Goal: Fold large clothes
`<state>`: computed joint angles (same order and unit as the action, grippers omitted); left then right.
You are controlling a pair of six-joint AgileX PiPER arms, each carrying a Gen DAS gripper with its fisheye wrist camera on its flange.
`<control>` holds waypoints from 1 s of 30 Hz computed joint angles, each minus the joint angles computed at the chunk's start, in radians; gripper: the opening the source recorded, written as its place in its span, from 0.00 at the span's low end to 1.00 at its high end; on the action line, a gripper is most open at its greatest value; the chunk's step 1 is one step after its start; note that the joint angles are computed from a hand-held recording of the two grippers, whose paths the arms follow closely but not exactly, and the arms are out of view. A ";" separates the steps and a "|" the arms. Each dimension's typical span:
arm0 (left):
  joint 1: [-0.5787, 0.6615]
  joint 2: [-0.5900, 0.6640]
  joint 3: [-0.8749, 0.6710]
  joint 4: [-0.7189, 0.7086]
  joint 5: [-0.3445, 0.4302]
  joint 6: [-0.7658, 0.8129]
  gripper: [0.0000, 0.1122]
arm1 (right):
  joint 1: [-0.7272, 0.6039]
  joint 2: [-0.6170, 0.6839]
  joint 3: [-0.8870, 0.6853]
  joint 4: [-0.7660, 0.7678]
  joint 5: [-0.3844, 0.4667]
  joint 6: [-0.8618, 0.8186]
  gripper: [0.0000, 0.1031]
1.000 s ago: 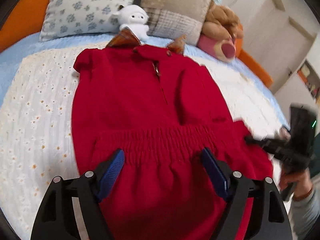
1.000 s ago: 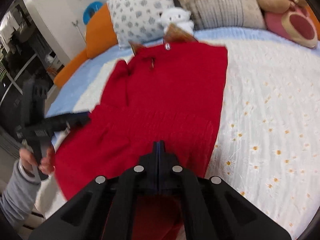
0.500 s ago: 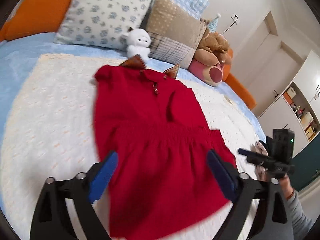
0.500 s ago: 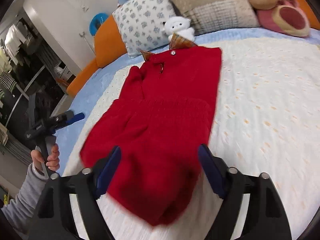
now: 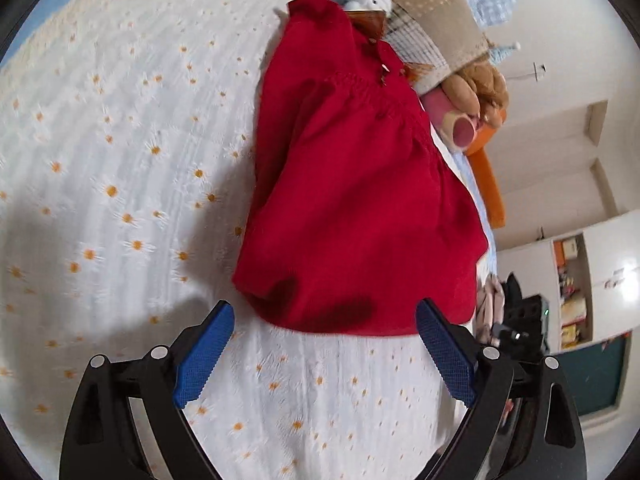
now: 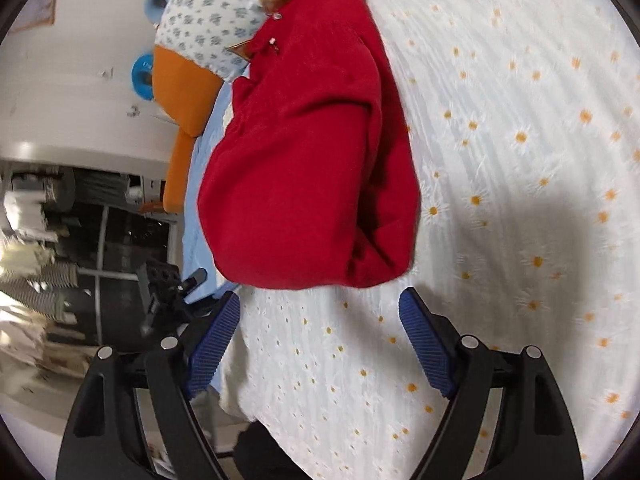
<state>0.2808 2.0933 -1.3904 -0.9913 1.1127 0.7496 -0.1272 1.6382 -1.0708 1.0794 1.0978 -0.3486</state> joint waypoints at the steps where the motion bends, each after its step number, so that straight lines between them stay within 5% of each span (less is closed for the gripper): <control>1: 0.000 0.016 0.007 -0.035 -0.012 0.001 0.83 | 0.006 0.015 0.000 0.014 -0.009 -0.002 0.79; 12: 0.001 0.111 -0.014 -0.176 -0.031 -0.009 0.83 | -0.008 0.101 -0.005 0.143 0.004 -0.055 0.77; 14: 0.009 0.119 -0.024 -0.204 0.001 -0.023 0.76 | -0.019 0.095 0.001 0.169 0.010 -0.066 0.75; 19: -0.057 0.059 -0.050 -0.085 -0.072 -0.081 0.74 | -0.023 0.091 -0.054 0.180 0.043 -0.073 0.79; 25: -0.086 0.053 -0.042 -0.068 -0.125 -0.076 0.74 | 0.076 0.149 -0.125 0.028 -0.065 0.050 0.75; 30: -0.083 0.023 -0.019 -0.043 -0.141 -0.084 0.62 | 0.193 0.035 -0.137 -0.183 -0.246 0.054 0.50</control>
<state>0.1976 2.1163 -1.4090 -1.0344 0.9720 0.6660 0.0661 1.6729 -1.2081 0.8967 0.8523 -0.2948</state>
